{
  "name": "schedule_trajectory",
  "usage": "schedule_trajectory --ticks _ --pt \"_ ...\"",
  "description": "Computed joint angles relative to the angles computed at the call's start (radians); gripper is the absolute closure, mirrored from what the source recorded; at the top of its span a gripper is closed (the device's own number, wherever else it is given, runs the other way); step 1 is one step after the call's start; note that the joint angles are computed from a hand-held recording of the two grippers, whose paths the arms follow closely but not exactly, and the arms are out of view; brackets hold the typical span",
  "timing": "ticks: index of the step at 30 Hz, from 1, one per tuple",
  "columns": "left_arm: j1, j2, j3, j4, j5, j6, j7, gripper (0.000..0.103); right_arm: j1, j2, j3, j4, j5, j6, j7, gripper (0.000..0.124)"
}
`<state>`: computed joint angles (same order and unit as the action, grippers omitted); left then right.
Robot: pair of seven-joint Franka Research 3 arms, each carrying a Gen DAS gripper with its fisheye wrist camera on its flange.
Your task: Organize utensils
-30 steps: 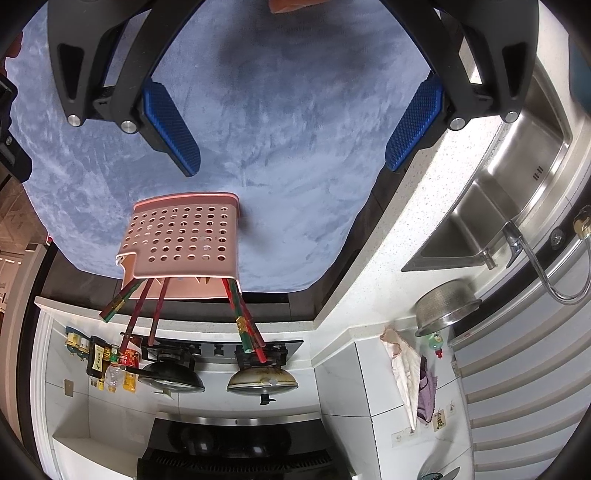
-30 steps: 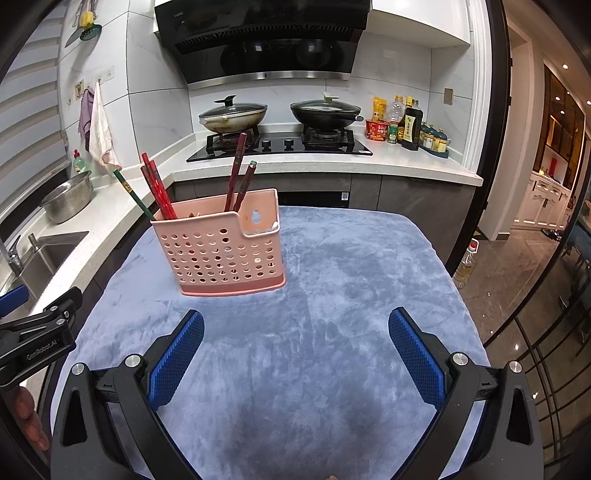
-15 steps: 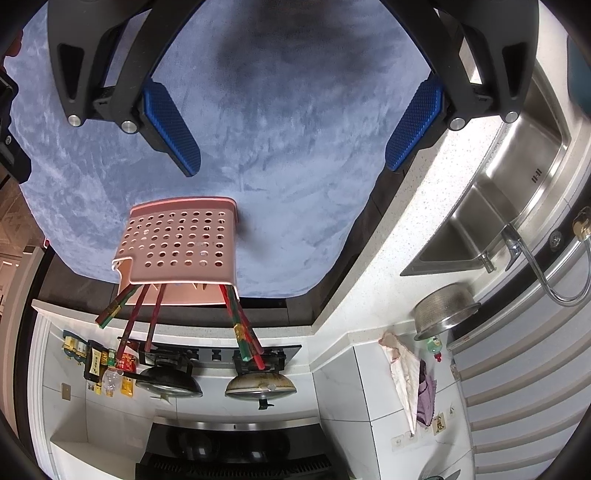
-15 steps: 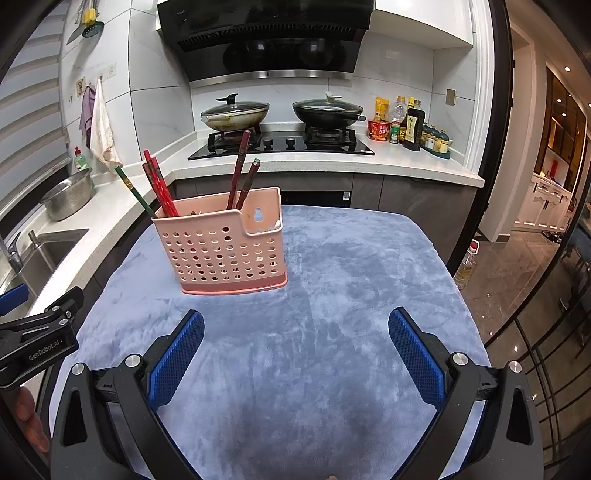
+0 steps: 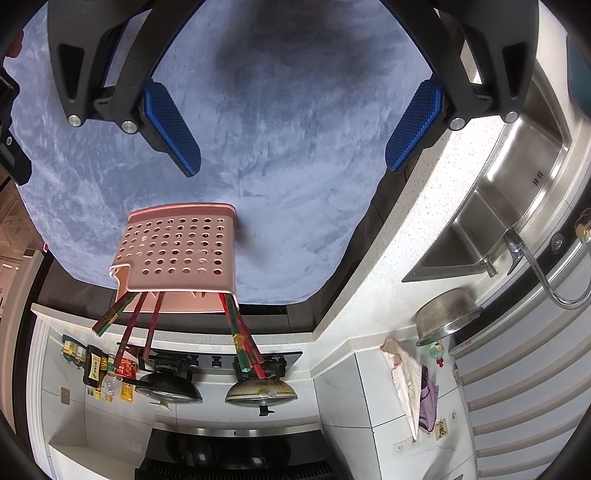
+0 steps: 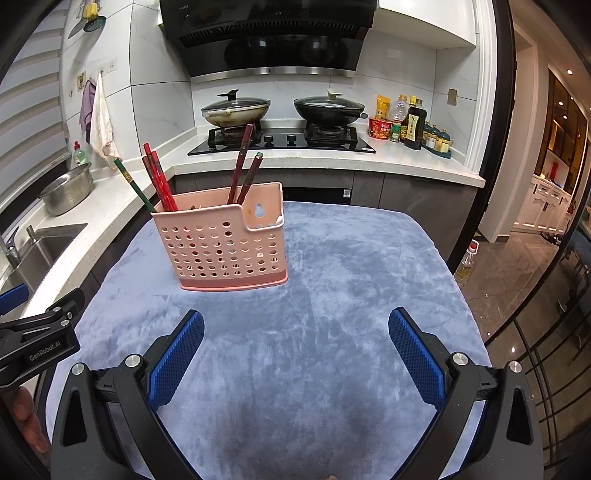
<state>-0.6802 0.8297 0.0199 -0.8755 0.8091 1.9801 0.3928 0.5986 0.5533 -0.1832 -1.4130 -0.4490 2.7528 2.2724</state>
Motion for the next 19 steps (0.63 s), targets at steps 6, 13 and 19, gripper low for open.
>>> schedule_trajectory --ticks 6,13,19 --pt "-0.003 0.014 0.002 0.019 -0.003 0.001 0.014 0.007 0.0 0.004 0.0 0.005 0.004 0.001 -0.002 0.028" --pt "-0.005 0.021 0.006 0.031 -0.009 -0.001 0.017 0.007 0.003 0.01 -0.006 0.005 0.005 0.006 0.001 0.028" --pt "0.001 0.01 0.002 0.011 -0.012 0.015 0.015 0.007 0.003 0.011 -0.008 0.006 0.008 0.006 0.0 0.028"
